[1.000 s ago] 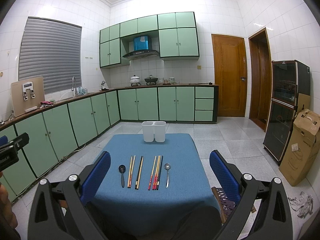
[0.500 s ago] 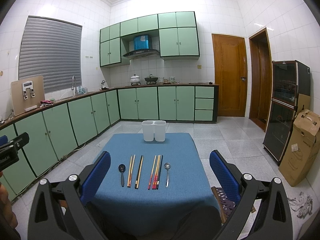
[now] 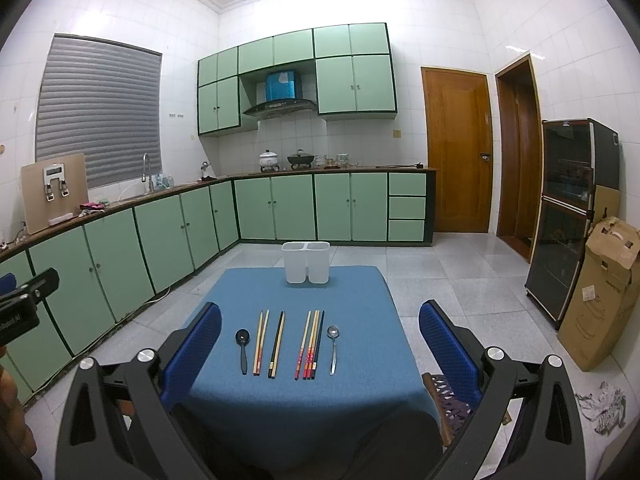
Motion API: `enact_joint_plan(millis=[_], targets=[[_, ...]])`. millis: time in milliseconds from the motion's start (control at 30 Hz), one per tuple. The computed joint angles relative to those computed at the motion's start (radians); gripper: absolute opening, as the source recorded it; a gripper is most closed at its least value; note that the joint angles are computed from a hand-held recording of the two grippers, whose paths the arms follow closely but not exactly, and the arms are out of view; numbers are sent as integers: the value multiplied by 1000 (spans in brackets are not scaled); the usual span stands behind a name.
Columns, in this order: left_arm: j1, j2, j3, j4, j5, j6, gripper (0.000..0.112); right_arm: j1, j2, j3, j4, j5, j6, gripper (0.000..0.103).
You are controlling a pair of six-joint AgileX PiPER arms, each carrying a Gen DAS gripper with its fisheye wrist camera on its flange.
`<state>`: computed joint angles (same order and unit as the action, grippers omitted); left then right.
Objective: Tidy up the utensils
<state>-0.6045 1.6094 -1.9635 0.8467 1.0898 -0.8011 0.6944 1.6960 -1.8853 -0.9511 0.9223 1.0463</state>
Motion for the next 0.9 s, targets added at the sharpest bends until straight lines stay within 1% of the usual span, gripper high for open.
enact_joint_plan(millis=[467,567,633,700,733,800,833,900], targets=[[16,19,-15,-26,-6,21,98,-21,-1,13,17,-15,-10,97],[39,37,-17,-55,-20,36,98,-37,19,1,40,-20,-25,97],[64,50,-12,-88,-46,54,98,-61,39,-7,68,-31,-48,97],[98,86,-10,-140,-84,85,98,-81,62,-16,95,-46,-75,97],[108,106,-21,-162,-88,102,98,-102,83,-23,121,-61,-103,97],[149,170,-41,-252,-126,163,98,-145,142,-57,185,-75,-170,97],[160,194,-46,-274,-139,177,98,-161,160,-65,209,-79,-190,97],[189,283,-86,-338,-159,232,98,-216,223,-97,313,-97,-260,97]])
